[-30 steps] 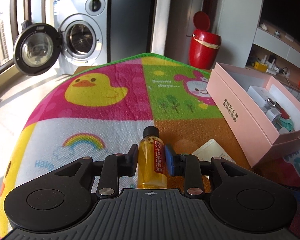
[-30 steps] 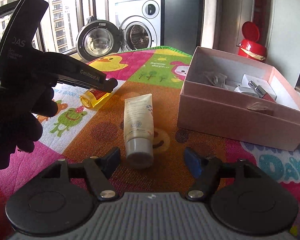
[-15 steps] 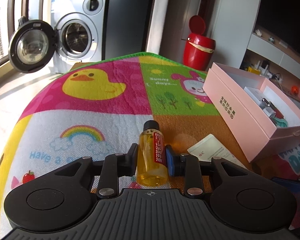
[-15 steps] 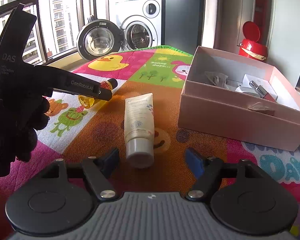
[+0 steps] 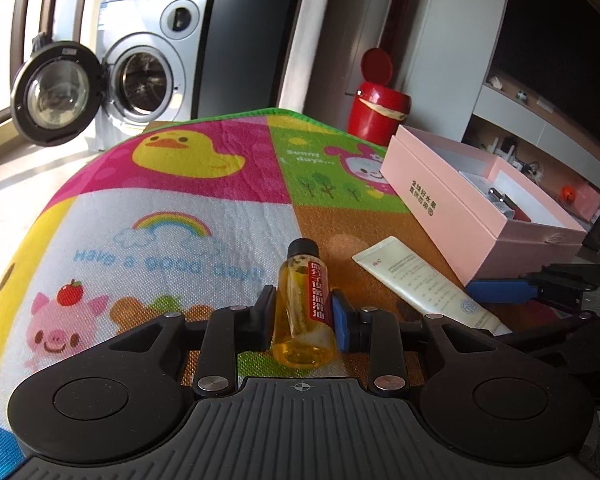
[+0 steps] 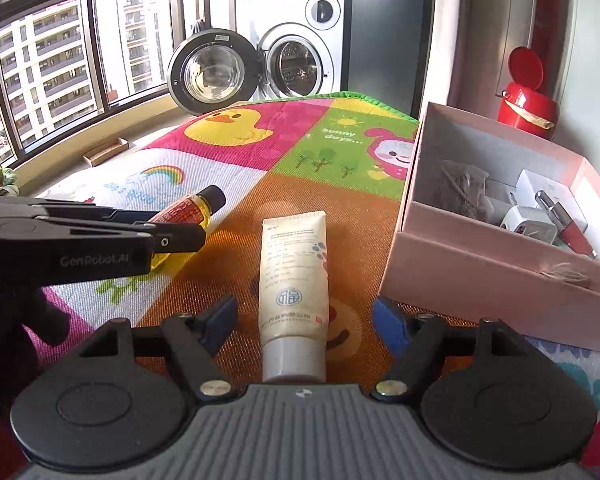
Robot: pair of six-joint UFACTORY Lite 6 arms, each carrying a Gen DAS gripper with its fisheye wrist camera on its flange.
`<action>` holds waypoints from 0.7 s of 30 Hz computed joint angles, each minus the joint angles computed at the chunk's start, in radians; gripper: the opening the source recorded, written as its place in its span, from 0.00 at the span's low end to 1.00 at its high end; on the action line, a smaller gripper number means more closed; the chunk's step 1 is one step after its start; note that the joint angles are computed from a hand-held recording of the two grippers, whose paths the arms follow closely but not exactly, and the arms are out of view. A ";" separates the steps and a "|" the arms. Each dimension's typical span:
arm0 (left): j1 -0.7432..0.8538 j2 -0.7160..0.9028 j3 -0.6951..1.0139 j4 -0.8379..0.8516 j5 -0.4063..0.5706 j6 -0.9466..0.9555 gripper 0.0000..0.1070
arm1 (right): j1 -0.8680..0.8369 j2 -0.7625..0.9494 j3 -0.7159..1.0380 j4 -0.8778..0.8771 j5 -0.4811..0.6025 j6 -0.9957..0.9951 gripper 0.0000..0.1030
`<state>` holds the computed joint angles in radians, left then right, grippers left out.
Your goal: Organize rigid objects
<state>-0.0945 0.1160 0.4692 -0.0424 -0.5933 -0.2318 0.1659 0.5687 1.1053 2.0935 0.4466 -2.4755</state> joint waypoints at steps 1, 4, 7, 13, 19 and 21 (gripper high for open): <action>-0.003 -0.016 -0.016 0.002 -0.002 -0.006 0.30 | 0.010 0.012 0.022 -0.008 -0.009 0.019 0.70; -0.001 -0.026 -0.029 0.017 -0.009 -0.020 0.30 | 0.028 0.005 0.034 -0.063 -0.018 0.059 0.43; -0.006 -0.025 -0.025 0.004 -0.007 -0.008 0.30 | 0.026 -0.034 0.005 -0.157 -0.021 0.125 0.28; -0.104 -0.147 -0.132 -0.048 0.016 0.043 0.30 | -0.092 -0.217 -0.179 -0.336 0.046 0.208 0.22; -0.332 -0.369 -0.235 -0.104 0.116 0.061 0.30 | -0.361 -0.511 -0.362 -0.574 0.230 0.300 0.22; -0.393 -0.412 -0.215 -0.155 0.131 0.109 0.30 | -0.461 -0.608 -0.394 -0.612 0.304 0.302 0.21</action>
<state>-0.4873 -0.2962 0.2544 -0.1977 -0.4623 -0.1229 -0.2953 -0.0390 0.7118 1.4812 0.7510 -2.1739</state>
